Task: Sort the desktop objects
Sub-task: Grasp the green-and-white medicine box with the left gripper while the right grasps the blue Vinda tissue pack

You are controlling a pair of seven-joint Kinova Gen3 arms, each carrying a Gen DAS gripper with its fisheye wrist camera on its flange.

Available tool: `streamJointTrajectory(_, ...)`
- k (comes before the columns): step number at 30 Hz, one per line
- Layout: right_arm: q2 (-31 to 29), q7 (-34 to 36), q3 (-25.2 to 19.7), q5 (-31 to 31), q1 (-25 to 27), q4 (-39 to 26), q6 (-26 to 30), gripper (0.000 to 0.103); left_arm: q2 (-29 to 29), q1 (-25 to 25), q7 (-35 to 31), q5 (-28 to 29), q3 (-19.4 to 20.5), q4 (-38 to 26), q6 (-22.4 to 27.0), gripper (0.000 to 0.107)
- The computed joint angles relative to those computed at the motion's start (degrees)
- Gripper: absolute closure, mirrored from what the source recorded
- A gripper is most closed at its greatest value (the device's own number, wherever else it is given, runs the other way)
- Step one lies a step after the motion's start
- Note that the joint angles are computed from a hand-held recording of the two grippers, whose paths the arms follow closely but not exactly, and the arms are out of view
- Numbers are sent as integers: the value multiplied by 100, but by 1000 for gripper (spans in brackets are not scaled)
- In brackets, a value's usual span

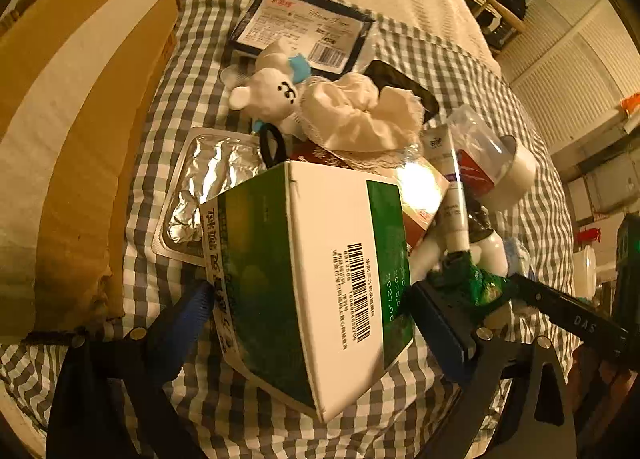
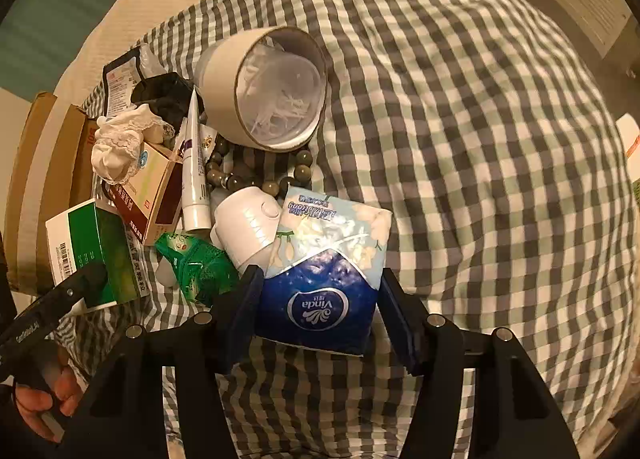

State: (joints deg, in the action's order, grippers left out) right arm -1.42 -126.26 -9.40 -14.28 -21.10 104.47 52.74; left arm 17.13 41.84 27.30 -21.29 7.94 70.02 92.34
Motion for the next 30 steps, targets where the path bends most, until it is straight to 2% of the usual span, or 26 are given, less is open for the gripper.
streamJointTrajectory(4, -50, -262, -117, 479, -111, -137, 156, 48, 10, 17, -311, -23, 57, -75, 38, 12)
streamJointTrajectory(9, -83, -239, -142, 628, -173, -229, 191, 48, 43, 107, -454, 16, -44, -222, 57, 12)
streamJointTrajectory(12, -123, -302, -226, 820, -261, -258, 219, 48, 88, -129, -1027, 95, 150, -328, 84, 10)
streamJointTrajectory(14, -44, -340, -277, 942, -329, -362, 232, 48, 178, -156, -1205, 268, 32, -395, 159, 10)
streamJointTrajectory(17, -47, -264, -255, 908, -369, -385, 246, 48, -43, -189, -1015, 434, -29, 51, -276, 5)
streamJointTrajectory(21, -61, -203, -256, 913, -404, -361, 248, 48, -407, -335, -729, 536, 34, 705, -934, 4)
streamJointTrajectory(30, -63, -67, -235, 741, -392, -306, 214, 48, -597, -608, -912, 621, 221, 1123, -1332, 4)
